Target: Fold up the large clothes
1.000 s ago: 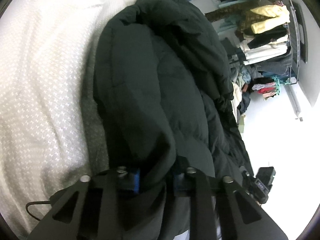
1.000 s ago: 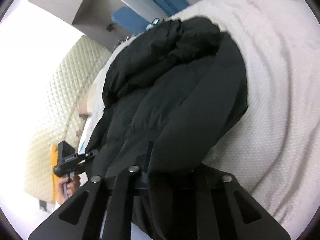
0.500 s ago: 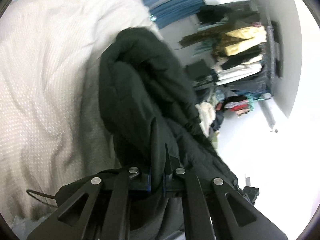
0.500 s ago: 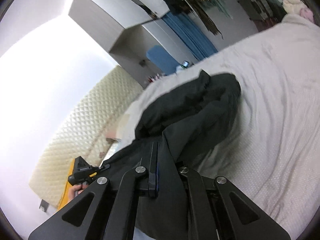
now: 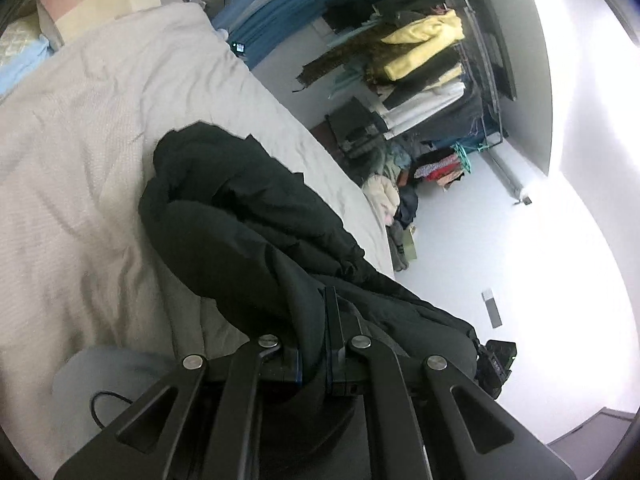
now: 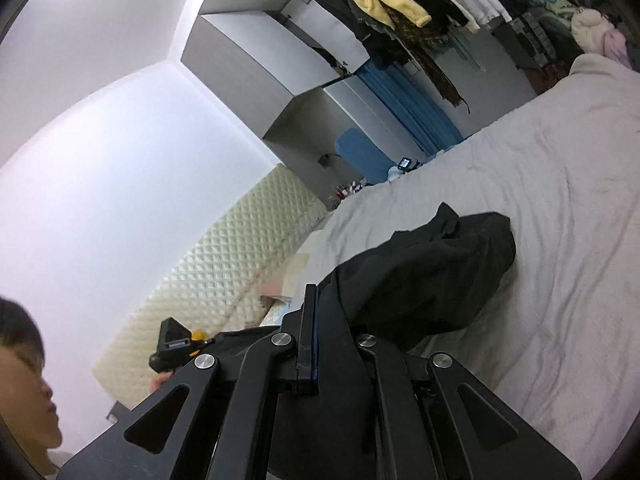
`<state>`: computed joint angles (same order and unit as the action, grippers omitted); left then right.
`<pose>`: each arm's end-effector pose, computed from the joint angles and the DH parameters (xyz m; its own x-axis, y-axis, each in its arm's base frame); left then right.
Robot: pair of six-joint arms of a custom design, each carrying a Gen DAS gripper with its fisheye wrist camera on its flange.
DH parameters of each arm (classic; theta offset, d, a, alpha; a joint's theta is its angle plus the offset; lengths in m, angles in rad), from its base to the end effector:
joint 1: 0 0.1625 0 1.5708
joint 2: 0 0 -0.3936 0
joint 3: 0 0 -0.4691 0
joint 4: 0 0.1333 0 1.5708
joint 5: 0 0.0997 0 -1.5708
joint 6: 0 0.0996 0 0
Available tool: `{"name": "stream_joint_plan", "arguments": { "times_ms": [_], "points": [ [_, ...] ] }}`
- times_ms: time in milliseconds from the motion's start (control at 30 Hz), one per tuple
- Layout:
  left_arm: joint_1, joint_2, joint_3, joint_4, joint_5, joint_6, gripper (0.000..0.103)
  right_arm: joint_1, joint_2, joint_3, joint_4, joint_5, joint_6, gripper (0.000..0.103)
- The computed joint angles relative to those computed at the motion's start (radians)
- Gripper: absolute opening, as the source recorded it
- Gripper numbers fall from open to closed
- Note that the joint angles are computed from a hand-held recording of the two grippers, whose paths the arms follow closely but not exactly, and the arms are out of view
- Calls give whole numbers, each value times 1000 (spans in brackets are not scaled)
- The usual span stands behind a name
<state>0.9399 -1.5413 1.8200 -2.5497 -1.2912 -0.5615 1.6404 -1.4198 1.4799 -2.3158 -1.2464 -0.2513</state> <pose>-0.2244 -0.5798 0.4179 -0.9859 0.0296 0.1645 -0.0873 0.7481 -0.6578 0.2109 -0.6513 0.5134 -0.8889 -0.4508 -0.0818 -0.2838 0.6819 -0.6741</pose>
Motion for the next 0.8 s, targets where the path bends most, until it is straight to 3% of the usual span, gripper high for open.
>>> {"name": "stream_joint_plan", "arguments": {
  "times_ms": [233,400,500,600,800],
  "points": [
    [-99,-111,51,114,80,-48,5,20,-96,73,-9,-3,20,3],
    [-120,-84,8,146,125,-44,6,25,-63,31,-1,-23,62,3],
    [-83,-42,-43,149,91,-66,6,23,1,-35,4,-41,87,4],
    [-44,39,-142,188,101,-71,7,22,89,-132,18,-75,133,5],
    [44,234,-390,298,115,-95,11,6,354,-437,64,-151,249,5]
  ]
}}
